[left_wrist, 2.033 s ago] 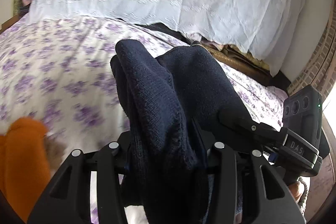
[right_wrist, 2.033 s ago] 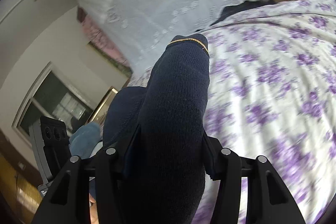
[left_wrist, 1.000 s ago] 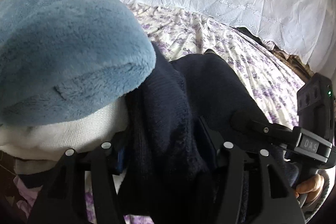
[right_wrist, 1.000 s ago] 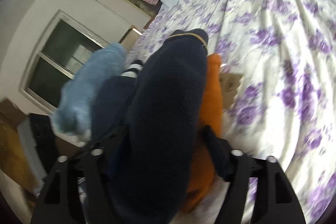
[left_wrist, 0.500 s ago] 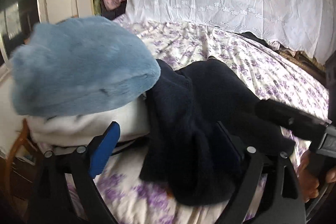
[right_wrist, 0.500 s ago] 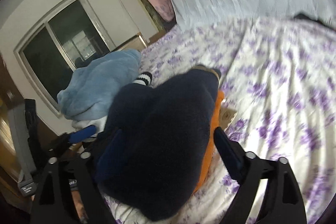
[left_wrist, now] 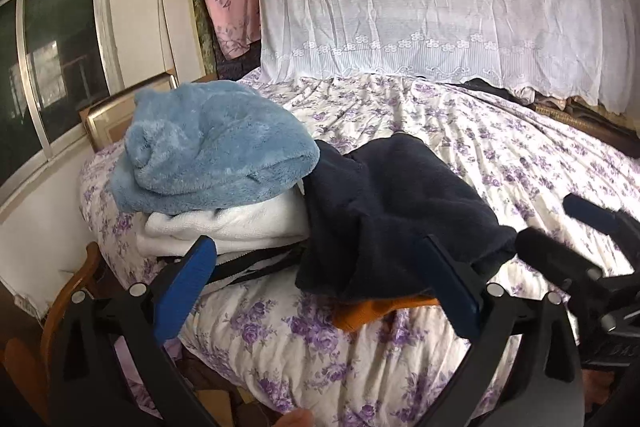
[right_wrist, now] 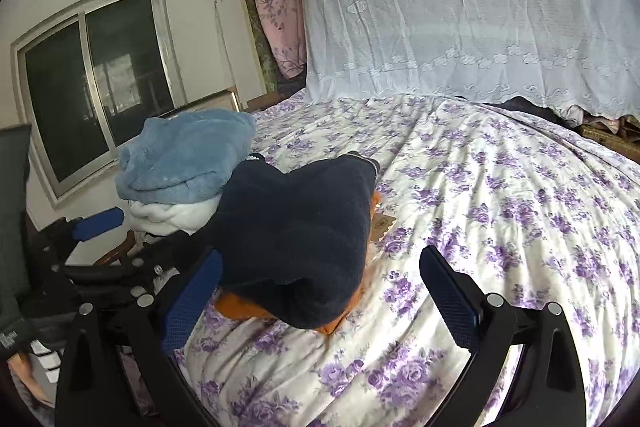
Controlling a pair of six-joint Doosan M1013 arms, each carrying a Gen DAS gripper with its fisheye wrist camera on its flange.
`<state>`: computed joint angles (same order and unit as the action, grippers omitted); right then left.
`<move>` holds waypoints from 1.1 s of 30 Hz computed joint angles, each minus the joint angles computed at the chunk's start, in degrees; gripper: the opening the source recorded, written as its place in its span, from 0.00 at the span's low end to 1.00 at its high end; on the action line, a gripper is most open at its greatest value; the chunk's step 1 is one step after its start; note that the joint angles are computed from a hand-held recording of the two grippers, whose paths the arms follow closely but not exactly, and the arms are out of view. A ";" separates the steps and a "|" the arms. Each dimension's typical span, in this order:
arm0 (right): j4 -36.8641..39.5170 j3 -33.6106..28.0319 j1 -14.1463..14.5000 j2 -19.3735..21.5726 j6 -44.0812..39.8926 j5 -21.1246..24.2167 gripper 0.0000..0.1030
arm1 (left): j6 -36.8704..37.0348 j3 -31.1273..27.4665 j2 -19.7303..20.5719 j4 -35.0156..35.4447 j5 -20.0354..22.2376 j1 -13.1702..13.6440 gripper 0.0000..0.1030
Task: Fold small clothes
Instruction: 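Open both grippers and release the cardigan beside the blue fleece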
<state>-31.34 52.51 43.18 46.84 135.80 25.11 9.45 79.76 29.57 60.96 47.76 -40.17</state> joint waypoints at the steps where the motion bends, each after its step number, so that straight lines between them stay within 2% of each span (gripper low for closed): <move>1: -0.78 0.47 0.03 -0.38 0.92 -0.09 0.97 | 0.27 -0.35 0.25 -0.04 0.18 -0.03 0.96; 6: -3.89 0.08 0.43 -0.31 3.00 1.29 0.97 | 0.48 -0.67 0.47 -0.57 1.10 -0.08 0.96; 17: 0.21 -1.11 0.22 0.63 -0.65 2.69 0.97 | 0.62 -1.32 1.08 -1.57 2.30 -0.01 0.96; 33: 2.20 -1.40 0.30 0.94 -3.40 3.36 0.97 | -0.76 -0.29 0.76 1.23 0.91 -0.31 0.96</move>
<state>-29.14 51.11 43.48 47.78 132.40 28.48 8.70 79.47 30.33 62.19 48.67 -40.47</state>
